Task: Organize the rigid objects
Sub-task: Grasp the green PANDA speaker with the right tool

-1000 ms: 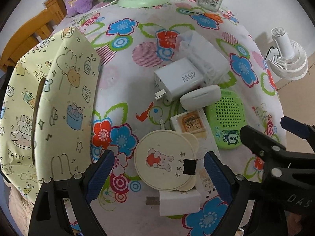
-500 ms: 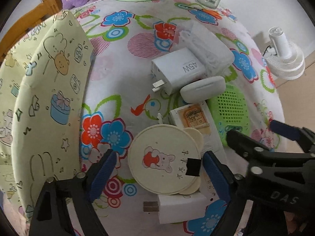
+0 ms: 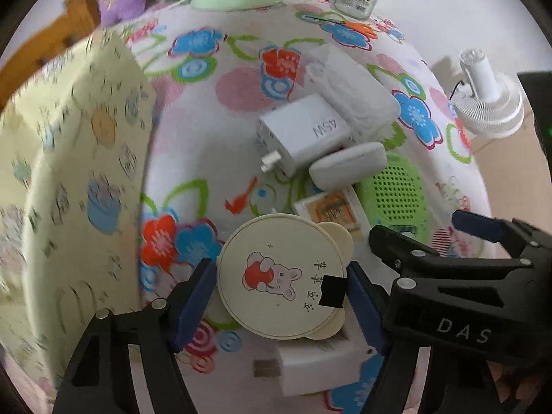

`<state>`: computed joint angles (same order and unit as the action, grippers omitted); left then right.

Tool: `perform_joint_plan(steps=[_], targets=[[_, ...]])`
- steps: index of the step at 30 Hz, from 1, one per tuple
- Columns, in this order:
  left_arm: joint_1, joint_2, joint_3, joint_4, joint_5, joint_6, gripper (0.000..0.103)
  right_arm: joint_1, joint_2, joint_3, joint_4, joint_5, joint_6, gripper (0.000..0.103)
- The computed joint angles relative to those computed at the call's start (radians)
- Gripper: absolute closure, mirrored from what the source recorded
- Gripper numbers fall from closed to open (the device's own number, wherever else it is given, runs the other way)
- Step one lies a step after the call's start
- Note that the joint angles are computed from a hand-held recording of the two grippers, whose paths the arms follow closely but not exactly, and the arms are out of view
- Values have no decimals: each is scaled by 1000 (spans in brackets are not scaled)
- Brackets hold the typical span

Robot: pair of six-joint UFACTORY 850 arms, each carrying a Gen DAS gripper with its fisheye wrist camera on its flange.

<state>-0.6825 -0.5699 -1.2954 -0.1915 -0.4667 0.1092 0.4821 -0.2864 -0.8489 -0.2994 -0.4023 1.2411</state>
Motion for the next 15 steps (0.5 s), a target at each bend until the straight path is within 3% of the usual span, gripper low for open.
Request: perform_joint_plan(steps=[7,15], targets=[[-5,-28,-46,93,-13,-62,26,-16,-20,-24,-22,-4,34,3],[-3,-66,-107,83,-52,-50,26,-43,-37,-42,1,0,14,5]])
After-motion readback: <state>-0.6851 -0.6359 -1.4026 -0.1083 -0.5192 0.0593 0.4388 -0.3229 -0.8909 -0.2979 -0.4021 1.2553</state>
